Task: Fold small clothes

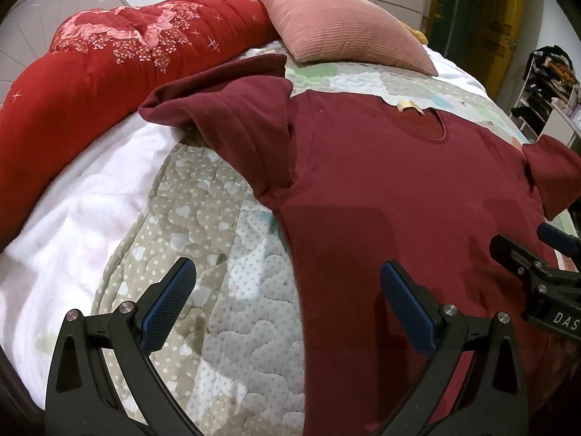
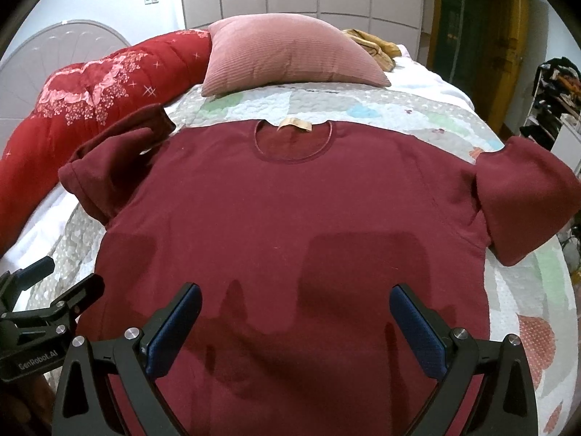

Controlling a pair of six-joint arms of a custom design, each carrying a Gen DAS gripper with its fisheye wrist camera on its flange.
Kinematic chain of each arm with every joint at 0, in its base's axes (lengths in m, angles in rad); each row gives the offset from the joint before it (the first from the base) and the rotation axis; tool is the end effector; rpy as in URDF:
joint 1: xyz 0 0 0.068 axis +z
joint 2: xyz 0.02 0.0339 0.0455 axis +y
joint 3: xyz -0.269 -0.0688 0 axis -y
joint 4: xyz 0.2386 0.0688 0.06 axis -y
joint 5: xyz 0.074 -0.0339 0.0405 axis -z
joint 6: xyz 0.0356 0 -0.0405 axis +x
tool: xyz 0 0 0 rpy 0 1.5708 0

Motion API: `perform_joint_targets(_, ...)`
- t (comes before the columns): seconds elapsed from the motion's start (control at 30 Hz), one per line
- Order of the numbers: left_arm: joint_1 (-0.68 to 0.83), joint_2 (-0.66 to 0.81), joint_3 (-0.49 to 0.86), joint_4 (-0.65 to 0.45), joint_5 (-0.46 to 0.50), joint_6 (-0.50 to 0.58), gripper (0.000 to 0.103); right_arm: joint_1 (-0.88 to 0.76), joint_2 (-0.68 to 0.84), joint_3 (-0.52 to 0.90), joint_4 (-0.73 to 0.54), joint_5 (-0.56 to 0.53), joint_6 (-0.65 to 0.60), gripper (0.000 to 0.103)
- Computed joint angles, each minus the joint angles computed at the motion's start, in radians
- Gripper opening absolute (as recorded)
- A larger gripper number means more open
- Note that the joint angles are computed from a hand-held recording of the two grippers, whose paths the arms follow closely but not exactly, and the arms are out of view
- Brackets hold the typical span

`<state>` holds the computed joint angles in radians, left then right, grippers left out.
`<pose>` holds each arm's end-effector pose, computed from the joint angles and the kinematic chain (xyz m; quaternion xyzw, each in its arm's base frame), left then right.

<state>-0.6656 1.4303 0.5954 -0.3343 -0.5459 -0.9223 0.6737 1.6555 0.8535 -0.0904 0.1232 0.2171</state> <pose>0.1906 -0.1261 0.1471 -0.1741 0.9290 0.0482 0.3230 0.2531 0.1965 0.1666 -0.1931 0.9214 0.0907 0.3247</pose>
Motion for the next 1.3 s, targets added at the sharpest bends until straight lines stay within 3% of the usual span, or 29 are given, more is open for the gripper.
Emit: perform_joint_targets(1.3, 0.018, 0.016, -0.013, 0.016, -0.018, -0.005, 0.102, 0.033, 0.059, 0.038, -0.002, 0.001, 0.014, 0.103)
